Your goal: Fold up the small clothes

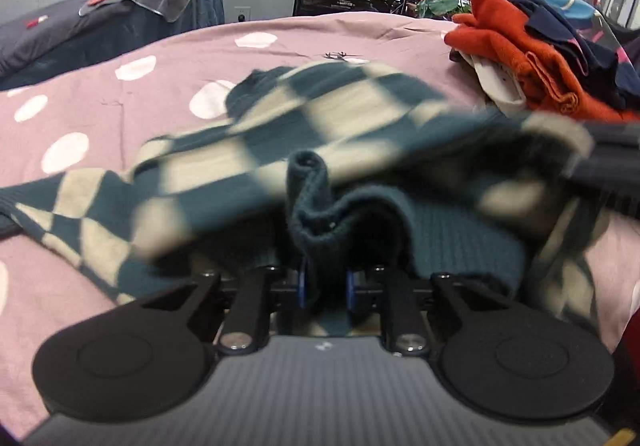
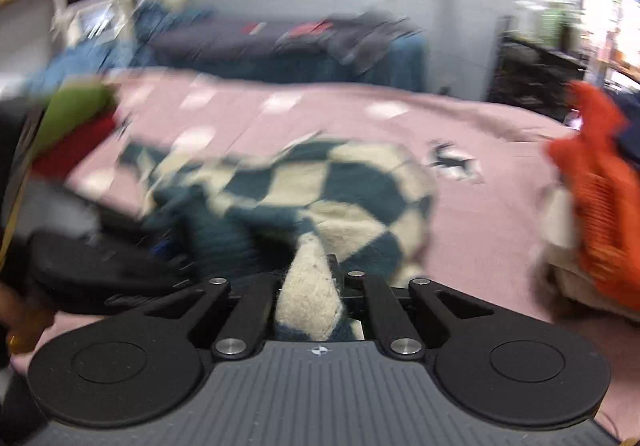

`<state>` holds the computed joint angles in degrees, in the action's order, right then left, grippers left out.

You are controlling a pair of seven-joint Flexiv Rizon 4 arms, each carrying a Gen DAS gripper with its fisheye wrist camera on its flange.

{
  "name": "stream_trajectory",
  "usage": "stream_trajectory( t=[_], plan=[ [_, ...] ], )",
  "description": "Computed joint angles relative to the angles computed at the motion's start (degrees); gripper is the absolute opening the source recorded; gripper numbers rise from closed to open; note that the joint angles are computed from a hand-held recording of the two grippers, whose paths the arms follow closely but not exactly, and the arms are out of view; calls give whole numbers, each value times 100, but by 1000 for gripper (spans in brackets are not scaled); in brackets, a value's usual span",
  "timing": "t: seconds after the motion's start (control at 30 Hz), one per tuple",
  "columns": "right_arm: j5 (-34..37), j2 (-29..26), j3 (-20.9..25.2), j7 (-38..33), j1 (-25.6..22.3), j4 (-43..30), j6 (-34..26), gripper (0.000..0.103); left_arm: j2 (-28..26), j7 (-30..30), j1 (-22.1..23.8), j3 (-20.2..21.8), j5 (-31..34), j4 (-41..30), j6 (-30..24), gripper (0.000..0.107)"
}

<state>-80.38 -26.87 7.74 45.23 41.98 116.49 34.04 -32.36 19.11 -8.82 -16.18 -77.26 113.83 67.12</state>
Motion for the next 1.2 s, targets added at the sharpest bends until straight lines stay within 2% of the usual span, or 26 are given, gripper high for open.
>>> stream_trajectory(
  t=[0.07, 0.13, 0.2, 0.23, 0.3, 0.37, 0.47, 0.5, 0.53, 0.6, 0.67, 0.7, 0.77, 0.8, 0.83, 0.87, 0.9, 0.93, 0.97, 1.0, 1.03, 1.07, 1.1, 1.13, 1.2],
  plan=[
    [575, 230, 137, 27, 311, 187, -1013, 5, 72, -175, 136, 112, 194, 30, -240, 17],
    [1229, 472, 357, 35, 488, 371, -1781, 4, 106, -519, 286, 264, 559, 8, -501, 17],
    [1861, 709, 610, 65, 553, 564, -2193, 4, 130, -791, 438, 380, 865, -2, -624, 15],
    [2144, 818, 743, 47, 580, 661, -2315, 4, 138, -830, 469, 411, 953, 8, -518, 8],
    [2704, 938, 980, -139, 609, 750, -2365, 4, 124, -579, 503, 382, 926, 58, 54, 8],
    [3155, 948, 1127, -252, 606, 797, -2135, 4, 73, -517, 569, 284, 816, 51, 486, 9],
    [3189, 826, 1115, -71, 647, 900, -1647, 5, 77, -770, 721, 143, 831, 22, 476, 15],
    [3190, 759, 1081, -98, 658, 856, -1565, 5, 101, -704, 721, 51, 726, 47, 571, 30],
    [3167, 673, 1030, -151, 675, 758, -1520, 6, 133, -592, 698, -48, 572, 84, 691, 55],
    [2991, 621, 929, -203, 680, 718, -1376, 6, 227, -64, 655, -292, 15, 160, 792, 79],
    [2953, 610, 886, -461, 642, 687, -1306, 7, 324, 343, 509, -357, -427, 187, 728, 80],
    [3048, 600, 891, -609, 629, 655, -1324, 6, 369, 454, 420, -357, -567, 209, 682, 85],
    [3203, 678, 912, -470, 683, 708, -1454, 8, 411, 733, 284, -336, -810, 235, 512, 102],
    [3194, 745, 910, -330, 696, 751, -1468, 17, 371, 937, 199, -322, -932, 206, 480, 103],
    [3158, 785, 907, -177, 729, 782, -1538, 23, 283, 1149, 84, -300, -1044, 151, 526, 103],
    [3128, 807, 920, -80, 777, 779, -1661, 35, 182, 1187, -47, -250, -1068, 88, 623, 101],
    [3106, 824, 937, -95, 794, 767, -1737, 35, 81, 1130, -109, -190, -990, 44, 557, 84],
    [3062, 818, 947, -162, 797, 756, -1770, 35, 13, 954, -96, -125, -804, 30, 288, 55],
    [3019, 806, 951, -235, 823, 707, -1870, 35, -57, 583, -99, -25, -508, -1, 34, 42],
    [2951, 799, 950, -288, 871, 647, -2020, 41, -102, 194, -106, 62, -222, -18, -121, 33],
    [2835, 768, 922, -350, 893, 594, -2129, 59, -92, 7, -103, 86, -93, 7, -190, 28],
    [2731, 745, 908, -474, 927, 535, -2279, 73, -31, 106, -89, 59, -116, 64, -185, 25],
    [2625, 688, 892, -638, 985, 435, -2487, 96, 81, 252, -70, 55, -101, 169, -237, 23],
    [2399, 622, 838, -815, 1009, 385, -2622, 100, 212, 231, -7, 109, 85, 288, -475, 22],
    [1718, 601, 736, -1199, 925, 449, -2473, 101, 462, 18, 134, 285, 637, 519, -1023, 22]
  ],
)
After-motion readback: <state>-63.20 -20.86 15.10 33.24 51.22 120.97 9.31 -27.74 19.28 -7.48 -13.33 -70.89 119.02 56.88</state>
